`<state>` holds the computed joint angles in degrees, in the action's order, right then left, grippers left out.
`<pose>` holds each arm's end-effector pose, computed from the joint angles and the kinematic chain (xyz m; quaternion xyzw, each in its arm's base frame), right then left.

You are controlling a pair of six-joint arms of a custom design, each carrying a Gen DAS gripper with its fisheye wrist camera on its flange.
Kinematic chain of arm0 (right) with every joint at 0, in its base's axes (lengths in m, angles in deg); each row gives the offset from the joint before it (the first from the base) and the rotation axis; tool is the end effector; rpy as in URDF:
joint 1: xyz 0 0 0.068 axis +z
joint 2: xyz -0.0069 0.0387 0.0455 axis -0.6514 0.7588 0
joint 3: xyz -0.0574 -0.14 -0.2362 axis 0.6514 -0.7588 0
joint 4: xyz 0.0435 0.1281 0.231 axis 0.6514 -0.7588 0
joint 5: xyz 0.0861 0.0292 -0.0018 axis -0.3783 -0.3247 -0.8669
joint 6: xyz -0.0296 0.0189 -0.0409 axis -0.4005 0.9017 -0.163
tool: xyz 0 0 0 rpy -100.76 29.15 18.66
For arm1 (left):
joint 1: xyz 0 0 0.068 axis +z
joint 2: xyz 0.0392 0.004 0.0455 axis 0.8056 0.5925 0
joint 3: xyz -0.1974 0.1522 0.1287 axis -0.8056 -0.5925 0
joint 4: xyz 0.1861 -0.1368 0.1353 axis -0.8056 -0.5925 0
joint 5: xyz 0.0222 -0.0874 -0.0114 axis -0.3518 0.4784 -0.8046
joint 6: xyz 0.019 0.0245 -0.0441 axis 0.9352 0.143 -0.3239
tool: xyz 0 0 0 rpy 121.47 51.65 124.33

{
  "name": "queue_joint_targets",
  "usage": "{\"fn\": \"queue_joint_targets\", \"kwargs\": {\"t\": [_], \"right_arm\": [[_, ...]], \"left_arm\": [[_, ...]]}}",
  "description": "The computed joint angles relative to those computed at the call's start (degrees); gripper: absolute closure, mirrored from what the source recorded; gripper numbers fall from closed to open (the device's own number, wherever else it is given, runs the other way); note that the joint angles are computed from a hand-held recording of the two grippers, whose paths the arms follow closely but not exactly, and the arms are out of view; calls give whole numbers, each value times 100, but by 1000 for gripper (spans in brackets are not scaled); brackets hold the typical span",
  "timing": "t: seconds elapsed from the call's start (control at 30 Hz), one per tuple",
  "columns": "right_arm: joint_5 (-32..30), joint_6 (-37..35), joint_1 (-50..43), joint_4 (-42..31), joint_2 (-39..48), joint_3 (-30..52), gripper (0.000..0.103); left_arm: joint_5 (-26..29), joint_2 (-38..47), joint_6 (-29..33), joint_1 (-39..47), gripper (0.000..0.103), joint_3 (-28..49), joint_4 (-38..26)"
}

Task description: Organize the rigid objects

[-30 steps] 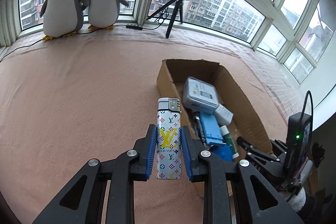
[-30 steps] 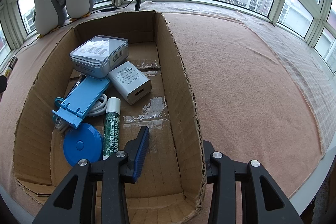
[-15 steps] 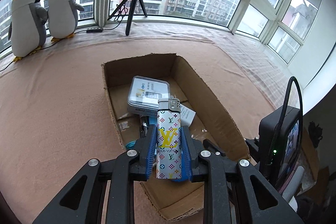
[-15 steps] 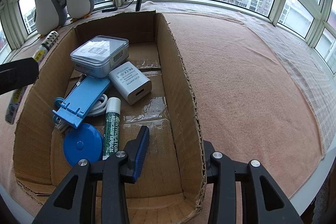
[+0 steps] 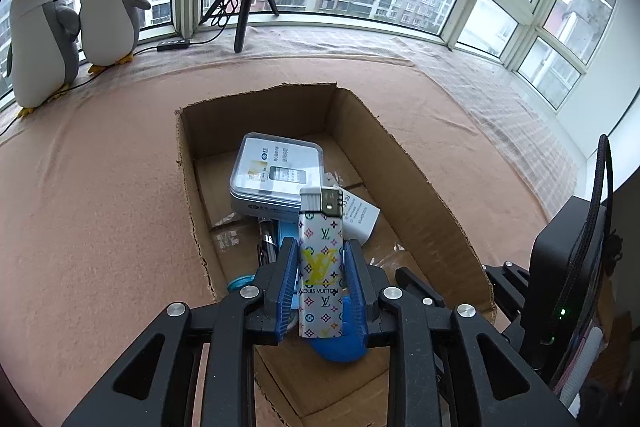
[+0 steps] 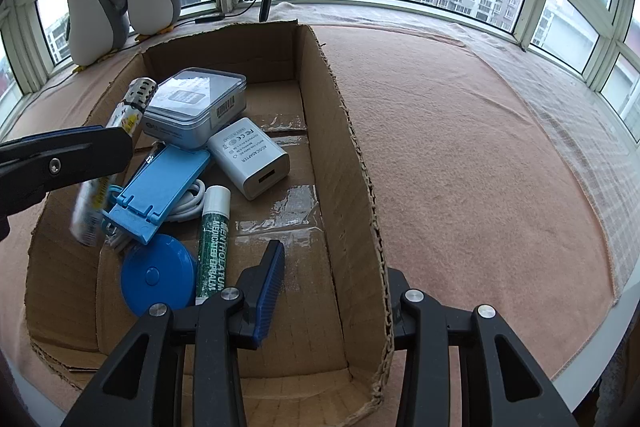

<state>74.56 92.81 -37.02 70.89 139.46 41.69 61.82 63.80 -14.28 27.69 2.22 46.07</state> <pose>0.2416 0.0130 0.1423 0.0112 0.9578 -0.0117 0.2870 0.2873 -0.1432 0.1696 0.1287 0.9358 -0.1441 0.2950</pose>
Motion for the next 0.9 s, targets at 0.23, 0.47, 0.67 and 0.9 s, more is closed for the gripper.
{"fn": "queue_joint_targets", "kwargs": {"t": [0.23,0.47,0.67,0.9], "right_arm": [[11,13,14,1,2,1,67],[24,14,14,-8,-8,-4,67],[41,29,38,3,11,2,67],[42,-29,-5,3,51,17,67]], "left_arm": [[-34,-157,57,74,52,-105,30],[26,-335,69,184,51,-240,1],[69,-569,63,256,44,-439,-25],[138,-976,119,331,32,-705,-169]]}}
